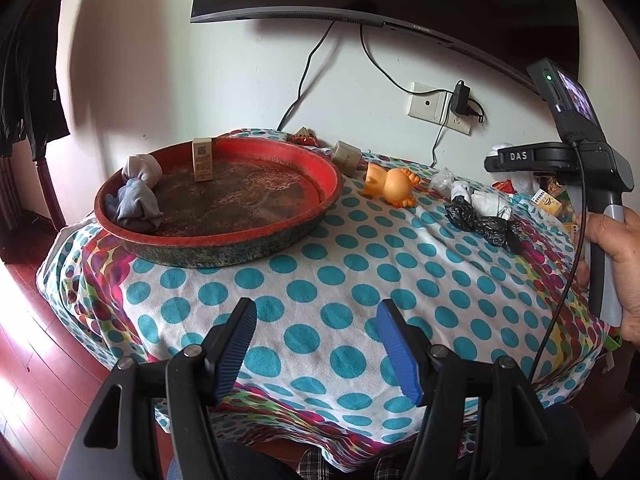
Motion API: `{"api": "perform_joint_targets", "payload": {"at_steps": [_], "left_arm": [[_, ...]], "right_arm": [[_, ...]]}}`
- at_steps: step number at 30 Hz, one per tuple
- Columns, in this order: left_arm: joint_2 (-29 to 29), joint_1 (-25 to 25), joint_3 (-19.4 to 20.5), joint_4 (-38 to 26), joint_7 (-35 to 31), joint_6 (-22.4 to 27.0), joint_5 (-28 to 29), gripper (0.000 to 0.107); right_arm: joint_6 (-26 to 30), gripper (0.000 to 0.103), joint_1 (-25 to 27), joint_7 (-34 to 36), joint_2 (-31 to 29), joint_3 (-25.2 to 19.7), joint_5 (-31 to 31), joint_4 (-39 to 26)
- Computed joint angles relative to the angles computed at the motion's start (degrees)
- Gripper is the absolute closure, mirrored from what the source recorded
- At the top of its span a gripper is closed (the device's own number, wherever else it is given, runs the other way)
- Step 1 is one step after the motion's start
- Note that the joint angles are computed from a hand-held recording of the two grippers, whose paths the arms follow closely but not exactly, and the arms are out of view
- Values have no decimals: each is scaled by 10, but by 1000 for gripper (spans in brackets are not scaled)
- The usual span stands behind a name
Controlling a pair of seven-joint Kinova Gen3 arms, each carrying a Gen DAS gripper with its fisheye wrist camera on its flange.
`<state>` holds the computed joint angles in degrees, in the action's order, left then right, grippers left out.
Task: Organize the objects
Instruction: 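Carry the white plastic bag in the right gripper over the red tray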
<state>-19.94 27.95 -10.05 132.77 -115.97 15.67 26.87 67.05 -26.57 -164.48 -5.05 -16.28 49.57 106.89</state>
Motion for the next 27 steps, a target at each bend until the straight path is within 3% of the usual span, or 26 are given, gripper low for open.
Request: {"api": "perform_joint_targets", "payload": {"at_steps": [8,13,21,27], "left_arm": [[-9,-19,16,6,26,-12,-12,43],[-17,-36,21,11,64,-33,-27,43],[-22,-30,-17,13,127,-62,-54,43],[-15,12,-73,5,138,-60,-61,43]], "right_arm": [[-42,68,-37,17,52,-1,4,-44],[-86,67,-68,86,103,19,-19,-103],[-84,67,-101,200,212,71,-66,-245],[-86,67,-108,272,286,103,-116,-328]]}}
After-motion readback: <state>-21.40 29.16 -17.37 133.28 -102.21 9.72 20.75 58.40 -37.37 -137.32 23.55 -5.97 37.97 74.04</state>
